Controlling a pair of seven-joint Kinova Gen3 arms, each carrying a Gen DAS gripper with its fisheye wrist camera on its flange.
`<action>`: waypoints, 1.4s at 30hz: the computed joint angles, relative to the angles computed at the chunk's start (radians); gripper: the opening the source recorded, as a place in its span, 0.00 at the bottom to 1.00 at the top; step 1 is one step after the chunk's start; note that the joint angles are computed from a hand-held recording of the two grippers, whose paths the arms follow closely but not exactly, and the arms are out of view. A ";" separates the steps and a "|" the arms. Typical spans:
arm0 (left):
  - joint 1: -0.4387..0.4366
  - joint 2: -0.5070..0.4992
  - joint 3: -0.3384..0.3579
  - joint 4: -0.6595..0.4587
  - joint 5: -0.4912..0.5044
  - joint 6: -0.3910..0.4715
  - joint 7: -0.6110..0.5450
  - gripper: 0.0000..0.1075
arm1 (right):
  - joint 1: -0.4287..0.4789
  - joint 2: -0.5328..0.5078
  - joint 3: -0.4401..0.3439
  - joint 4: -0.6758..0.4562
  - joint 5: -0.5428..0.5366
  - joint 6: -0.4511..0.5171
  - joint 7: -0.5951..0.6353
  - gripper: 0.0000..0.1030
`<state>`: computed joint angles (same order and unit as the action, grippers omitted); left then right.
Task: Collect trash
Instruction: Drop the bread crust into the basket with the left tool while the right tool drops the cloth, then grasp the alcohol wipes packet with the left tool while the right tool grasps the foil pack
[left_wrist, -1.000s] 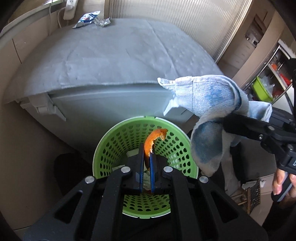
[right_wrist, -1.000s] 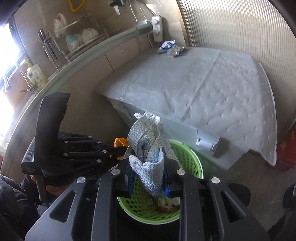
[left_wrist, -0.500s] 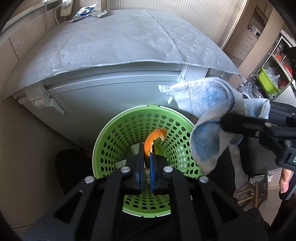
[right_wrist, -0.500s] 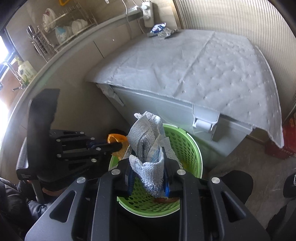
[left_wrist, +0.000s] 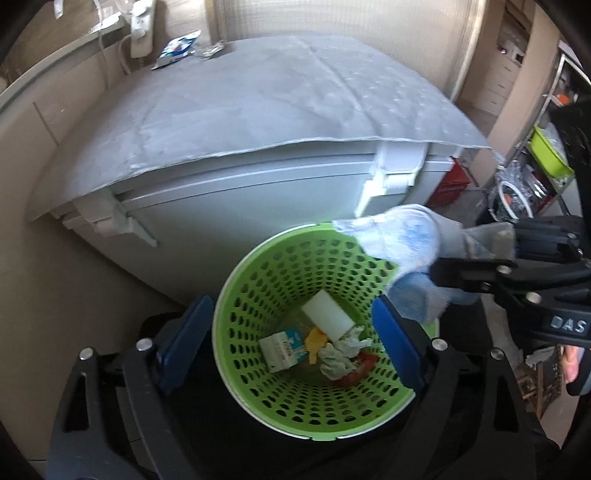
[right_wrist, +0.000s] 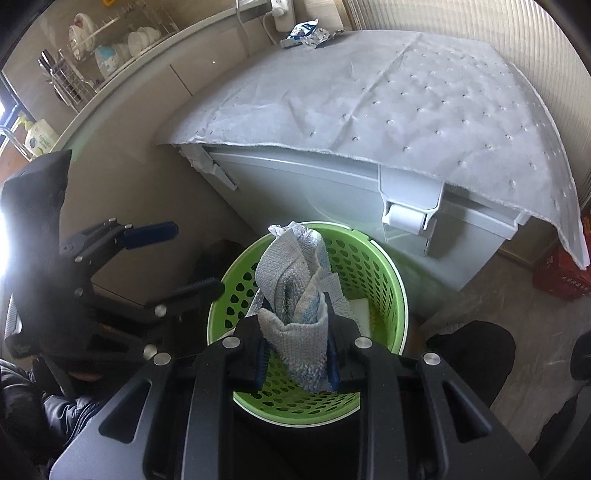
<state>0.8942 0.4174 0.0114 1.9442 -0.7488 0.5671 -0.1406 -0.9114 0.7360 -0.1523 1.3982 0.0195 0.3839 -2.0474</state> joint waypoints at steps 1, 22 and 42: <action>-0.004 -0.003 -0.003 0.004 0.004 0.000 0.004 0.79 | 0.002 0.001 -0.003 -0.001 -0.001 0.001 0.003 0.25; -0.104 -0.095 -0.003 0.102 -0.122 0.036 0.238 0.84 | -0.080 0.063 0.064 -0.177 0.055 0.131 -0.026 0.98; -0.323 -0.072 -0.010 -0.105 -0.333 0.022 0.087 0.89 | -0.046 0.163 0.151 -0.583 0.194 0.280 -0.071 0.98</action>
<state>0.5707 0.3453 0.0011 1.8392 -1.0817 0.5890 -0.0538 -0.9569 0.8990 -0.0012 0.8156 0.2132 0.6638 -2.1182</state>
